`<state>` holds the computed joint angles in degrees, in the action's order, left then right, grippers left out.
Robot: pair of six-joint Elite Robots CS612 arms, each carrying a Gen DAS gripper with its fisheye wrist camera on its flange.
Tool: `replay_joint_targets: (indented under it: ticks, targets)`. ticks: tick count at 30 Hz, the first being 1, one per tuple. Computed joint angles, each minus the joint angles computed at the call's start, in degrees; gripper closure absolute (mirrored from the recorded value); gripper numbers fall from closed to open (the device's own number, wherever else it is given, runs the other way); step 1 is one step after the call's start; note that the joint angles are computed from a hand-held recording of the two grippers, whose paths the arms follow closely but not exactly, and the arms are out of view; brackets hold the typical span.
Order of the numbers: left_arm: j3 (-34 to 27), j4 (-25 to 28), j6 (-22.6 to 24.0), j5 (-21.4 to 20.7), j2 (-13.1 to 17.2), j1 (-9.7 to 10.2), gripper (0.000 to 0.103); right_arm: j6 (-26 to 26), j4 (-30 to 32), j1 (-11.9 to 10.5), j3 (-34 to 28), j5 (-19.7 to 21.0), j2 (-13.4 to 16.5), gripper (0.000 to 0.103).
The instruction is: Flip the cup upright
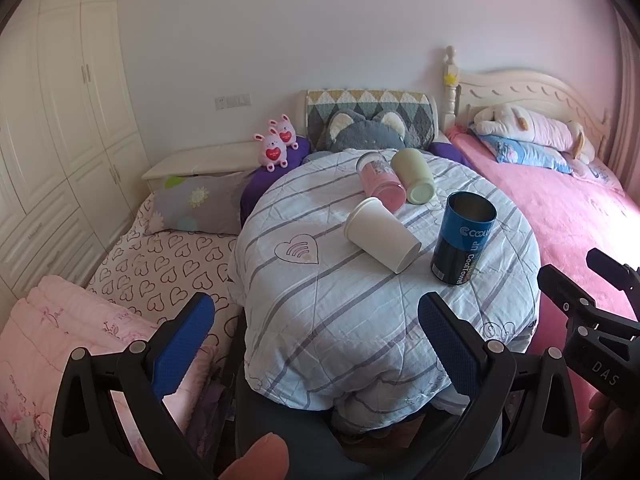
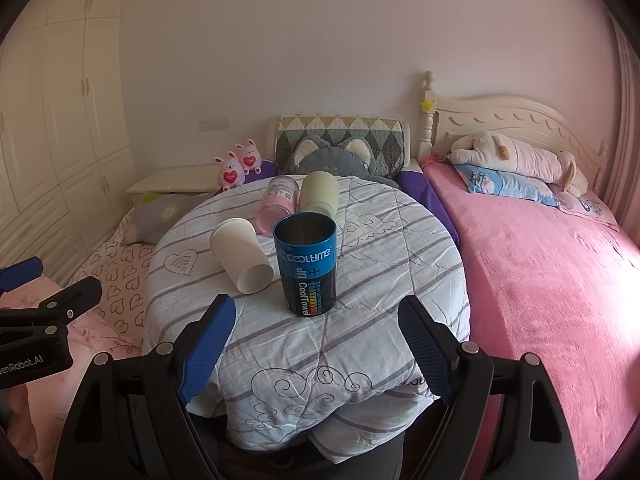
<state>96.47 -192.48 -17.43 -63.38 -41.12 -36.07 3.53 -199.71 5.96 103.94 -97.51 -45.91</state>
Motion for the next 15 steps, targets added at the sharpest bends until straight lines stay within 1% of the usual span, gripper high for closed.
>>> replay_joint_targets:
  ticks: [15]
  targets:
    - [1.1, 0.0, -0.6, 0.6, -0.5, -0.20, 0.000, 0.2, 0.4, -0.1, 0.2, 0.5, -0.1, 0.018]
